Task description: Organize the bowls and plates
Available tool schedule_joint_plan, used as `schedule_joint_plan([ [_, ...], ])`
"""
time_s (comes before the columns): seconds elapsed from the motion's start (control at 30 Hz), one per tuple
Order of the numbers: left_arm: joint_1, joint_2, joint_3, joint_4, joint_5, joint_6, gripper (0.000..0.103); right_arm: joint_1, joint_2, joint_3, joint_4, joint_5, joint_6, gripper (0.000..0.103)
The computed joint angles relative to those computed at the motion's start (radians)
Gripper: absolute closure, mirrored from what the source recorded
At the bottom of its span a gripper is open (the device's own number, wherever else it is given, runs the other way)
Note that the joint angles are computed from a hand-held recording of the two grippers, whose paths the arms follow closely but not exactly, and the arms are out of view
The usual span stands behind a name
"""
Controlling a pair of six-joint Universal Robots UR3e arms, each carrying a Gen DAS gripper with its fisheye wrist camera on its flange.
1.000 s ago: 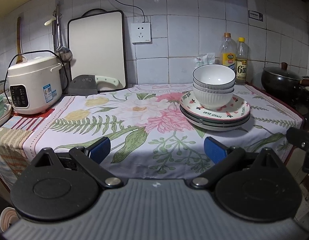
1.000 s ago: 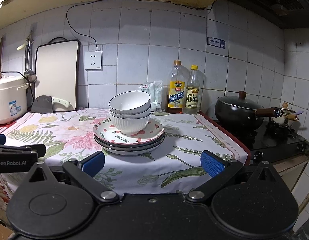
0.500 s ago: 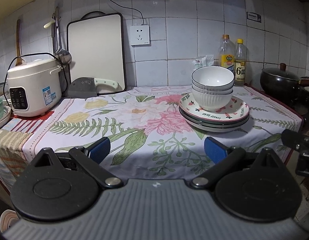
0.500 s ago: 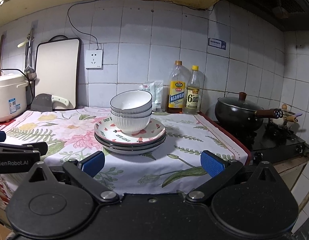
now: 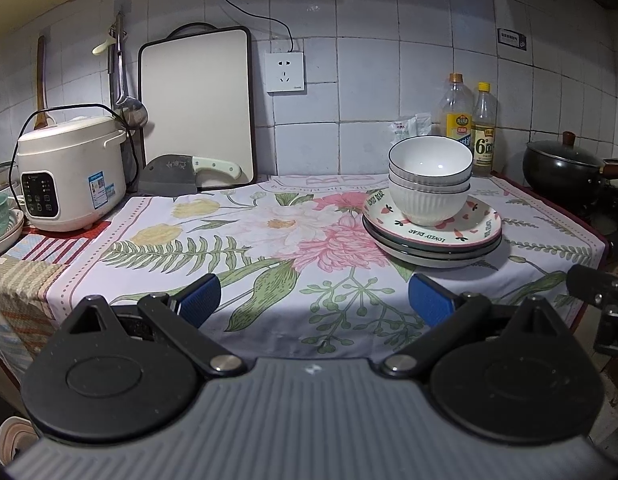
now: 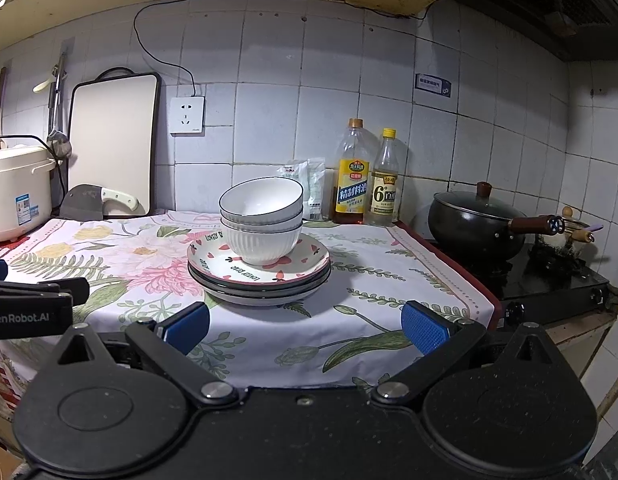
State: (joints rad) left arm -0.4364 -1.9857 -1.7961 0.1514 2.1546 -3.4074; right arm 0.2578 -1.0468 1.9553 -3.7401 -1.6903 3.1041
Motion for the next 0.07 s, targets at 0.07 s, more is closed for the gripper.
schedule_joint_plan([
  [0.07, 0.0, 0.0, 0.0, 0.003, 0.005, -0.002, 0.001, -0.001, -0.001, 0.003, -0.003, -0.001, 0.001, 0.0],
])
